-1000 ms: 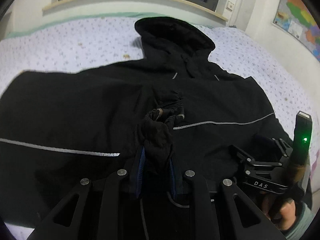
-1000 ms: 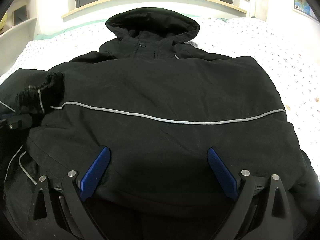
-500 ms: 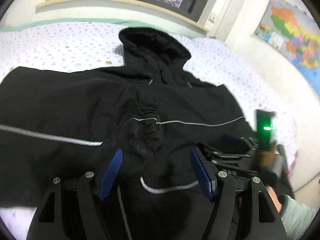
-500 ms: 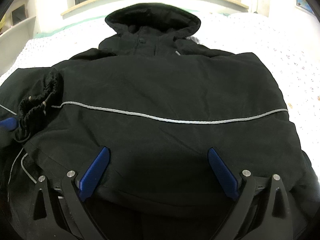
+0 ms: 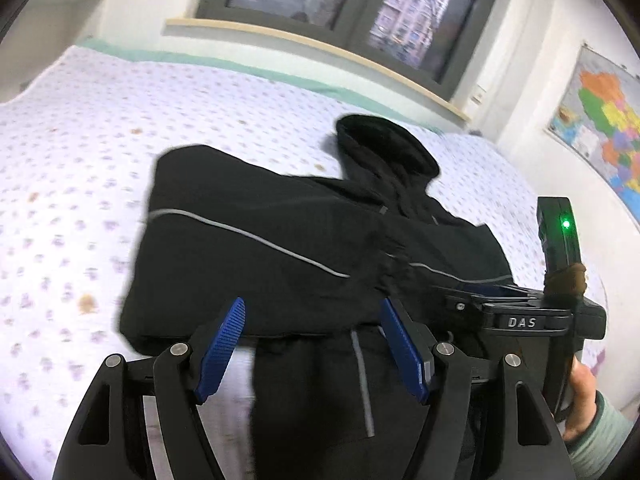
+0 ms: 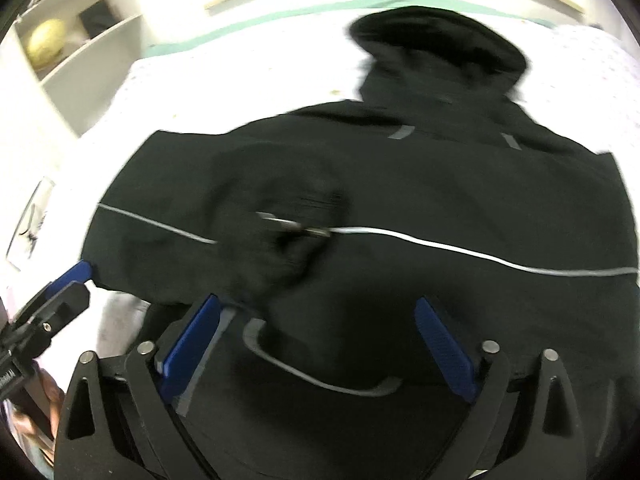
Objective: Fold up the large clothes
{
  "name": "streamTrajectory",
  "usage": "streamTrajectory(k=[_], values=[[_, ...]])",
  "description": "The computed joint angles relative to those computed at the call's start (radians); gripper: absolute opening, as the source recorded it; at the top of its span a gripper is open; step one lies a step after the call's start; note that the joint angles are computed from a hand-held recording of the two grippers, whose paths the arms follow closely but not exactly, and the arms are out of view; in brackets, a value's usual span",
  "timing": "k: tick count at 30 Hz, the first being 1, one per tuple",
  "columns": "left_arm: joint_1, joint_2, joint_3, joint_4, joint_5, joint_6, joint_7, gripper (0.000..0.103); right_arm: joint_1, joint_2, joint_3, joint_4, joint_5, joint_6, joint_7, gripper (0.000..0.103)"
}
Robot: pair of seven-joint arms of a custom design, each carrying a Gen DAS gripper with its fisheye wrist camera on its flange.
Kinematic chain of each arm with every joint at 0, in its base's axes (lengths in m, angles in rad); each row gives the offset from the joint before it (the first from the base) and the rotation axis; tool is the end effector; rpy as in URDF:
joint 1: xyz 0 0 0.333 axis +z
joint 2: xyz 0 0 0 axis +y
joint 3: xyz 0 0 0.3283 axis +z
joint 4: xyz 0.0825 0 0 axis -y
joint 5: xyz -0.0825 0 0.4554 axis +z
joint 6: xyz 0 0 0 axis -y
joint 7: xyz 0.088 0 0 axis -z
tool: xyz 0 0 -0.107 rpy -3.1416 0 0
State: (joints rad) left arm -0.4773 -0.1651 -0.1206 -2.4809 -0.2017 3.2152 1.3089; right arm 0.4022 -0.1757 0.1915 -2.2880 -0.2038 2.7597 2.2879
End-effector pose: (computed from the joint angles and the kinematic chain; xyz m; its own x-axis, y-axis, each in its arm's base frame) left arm 0.4693 -0.2975 0.4229 -0.2668 -0.9080 0.3230 -0.7008 -0.0473 -0.7118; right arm 0.4838 0.3403 0.4714 0.1190 -0.9671 -0.2246 -0.8207 0.0315 -0.5705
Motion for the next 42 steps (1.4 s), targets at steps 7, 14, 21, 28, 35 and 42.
streamTrajectory(k=[7, 14, 21, 28, 35, 42], values=[[0.22, -0.122, -0.155, -0.083, 0.119, -0.034, -0.122, 0.072, 0.058, 0.12, -0.044, 0.057, 0.319, 0.119, -0.113, 0.08], [0.276, -0.135, -0.165, -0.081, 0.189, -0.071, -0.189, 0.072, 0.042, 0.139, -0.033, 0.066, 0.167, 0.15, 0.002, 0.031], [0.338, -0.116, -0.221, -0.013, 0.285, -0.146, -0.28, 0.072, -0.043, -0.032, 0.022, -0.007, -0.173, 0.147, 0.203, 0.03], [0.325, -0.073, -0.241, 0.092, 0.417, -0.197, -0.342, 0.072, -0.147, -0.234, 0.052, -0.097, -0.22, 0.103, 0.171, 0.03], [0.207, 0.085, -0.196, 0.251, 0.379, -0.223, -0.247, 0.072, -0.232, -0.412, 0.019, -0.213, -0.196, 0.051, 0.064, 0.03], [0.134, 0.292, -0.183, 0.435, 0.251, -0.293, -0.129, 0.072, -0.321, -0.5, -0.019, -0.333, -0.157, 0.008, -0.018, 0.03]])
